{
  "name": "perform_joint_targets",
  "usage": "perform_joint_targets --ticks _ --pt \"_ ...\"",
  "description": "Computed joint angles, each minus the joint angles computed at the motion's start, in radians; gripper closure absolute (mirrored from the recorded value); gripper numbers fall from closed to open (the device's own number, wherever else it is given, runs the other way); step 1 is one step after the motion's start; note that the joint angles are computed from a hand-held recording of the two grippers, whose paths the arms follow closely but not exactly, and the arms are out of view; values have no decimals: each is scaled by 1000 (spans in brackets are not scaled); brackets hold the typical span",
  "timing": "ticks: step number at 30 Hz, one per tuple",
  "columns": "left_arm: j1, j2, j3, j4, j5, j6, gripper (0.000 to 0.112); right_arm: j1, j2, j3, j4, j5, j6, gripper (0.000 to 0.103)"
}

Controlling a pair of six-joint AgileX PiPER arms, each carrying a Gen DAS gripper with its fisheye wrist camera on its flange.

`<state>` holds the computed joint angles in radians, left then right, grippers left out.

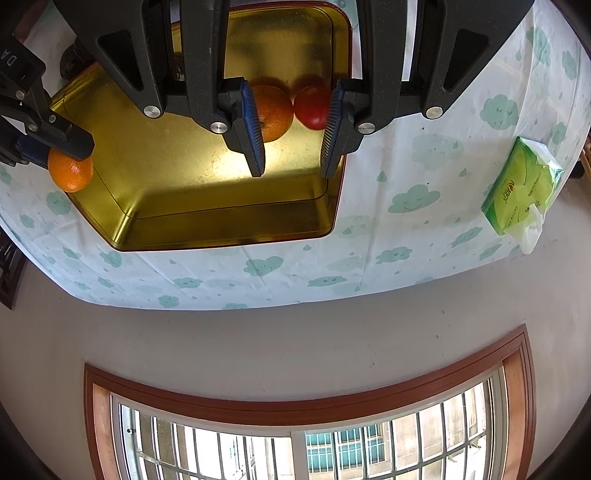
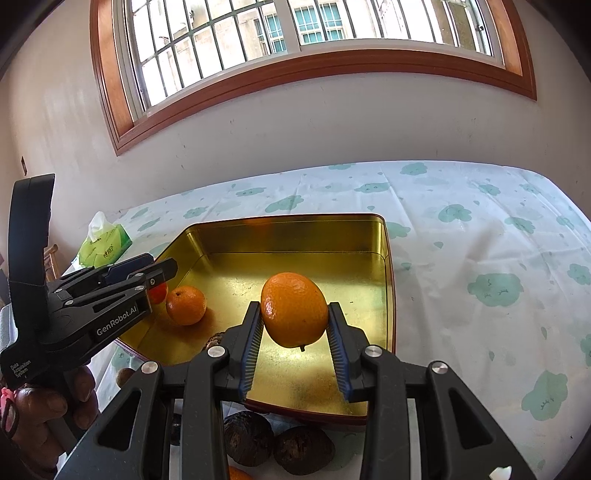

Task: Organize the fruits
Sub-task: 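Lower the tomato into the tin with the left gripper while the right carries the orange over, then release the orange into the tin with the right gripper and withdraw both grippers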

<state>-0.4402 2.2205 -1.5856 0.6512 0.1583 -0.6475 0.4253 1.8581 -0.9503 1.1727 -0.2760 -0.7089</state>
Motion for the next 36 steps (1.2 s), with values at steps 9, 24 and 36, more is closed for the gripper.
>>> perform_joint_targets --ticks 9,24,36 --pt "6 22 -31 -82 8 83 80 0 20 -14 4 -3 -6 71" --pt "6 32 -29 -52 -14 53 61 8 36 -21 -41 -31 14 68" --pt "10 -25 40 298 -54 -305 39 38 -91 88 -151 -29 128 68"
